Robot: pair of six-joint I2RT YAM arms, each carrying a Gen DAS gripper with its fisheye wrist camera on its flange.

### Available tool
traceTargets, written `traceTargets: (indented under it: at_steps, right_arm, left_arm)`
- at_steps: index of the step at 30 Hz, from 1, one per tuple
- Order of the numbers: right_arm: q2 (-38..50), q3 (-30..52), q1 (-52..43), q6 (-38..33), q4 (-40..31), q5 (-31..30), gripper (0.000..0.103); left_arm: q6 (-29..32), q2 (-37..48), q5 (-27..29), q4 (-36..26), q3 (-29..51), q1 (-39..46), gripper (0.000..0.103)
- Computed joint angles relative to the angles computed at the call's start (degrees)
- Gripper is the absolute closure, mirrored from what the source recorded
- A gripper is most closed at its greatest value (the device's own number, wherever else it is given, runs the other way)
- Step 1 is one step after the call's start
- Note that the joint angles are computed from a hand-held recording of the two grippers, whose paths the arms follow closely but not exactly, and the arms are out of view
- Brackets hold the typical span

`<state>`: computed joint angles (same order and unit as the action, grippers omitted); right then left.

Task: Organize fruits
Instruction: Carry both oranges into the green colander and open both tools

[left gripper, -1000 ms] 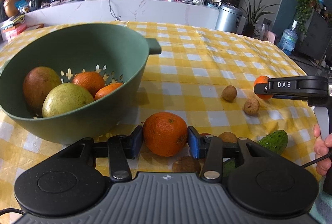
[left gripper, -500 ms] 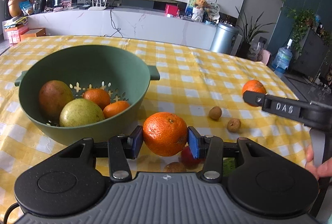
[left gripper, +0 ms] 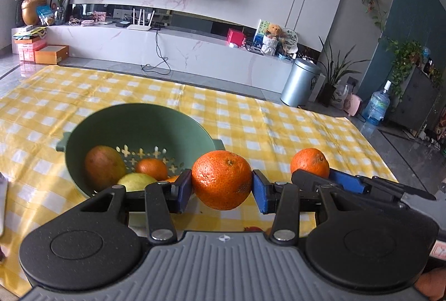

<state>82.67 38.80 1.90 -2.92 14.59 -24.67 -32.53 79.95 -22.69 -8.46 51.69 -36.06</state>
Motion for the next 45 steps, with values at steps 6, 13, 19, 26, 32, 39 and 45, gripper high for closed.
traceTargets:
  at_steps: [6,13,19,26,32,39,45]
  right_arm:
    - [-0.2,2.0,4.6,-0.9,-0.7,0.9,0.065]
    - [4.0,7.7,9.3,-5.1,-3.5,2.2,0.065]
    - [10.3,14.5,12.6,-8.3,-6.1,3.8,0.065]
    - [18.3,22.5,15.5,-11.0,-10.2,5.6,0.065]
    - [23.2,27.9,16.5,-13.1,-13.9,6.5,0.065]
    - [28.0,34.1,17.6,-16.1,-18.5,8.7,0.065]
    - [31.6,39.2,18.3,-18.8,-22.4,11.2,0.065]
  left_arm:
    - [0.8,-1.7,2.9,-1.3,0.1,5.1,0.052]
    - [3.6,0.2,8.0,-2.1,2.3,11.8,0.052]
    - [5.9,4.4,13.1,-1.8,4.1,16.5,0.052]
    - [6.3,8.0,20.5,-0.3,4.4,22.0,0.052]
    - [7.1,11.2,22.2,-0.8,6.4,24.2,0.052]
    - [9.3,15.4,20.6,-1.1,9.3,24.3,0.052]
    - [13.0,18.2,18.9,-2.1,11.6,23.0,0.052]
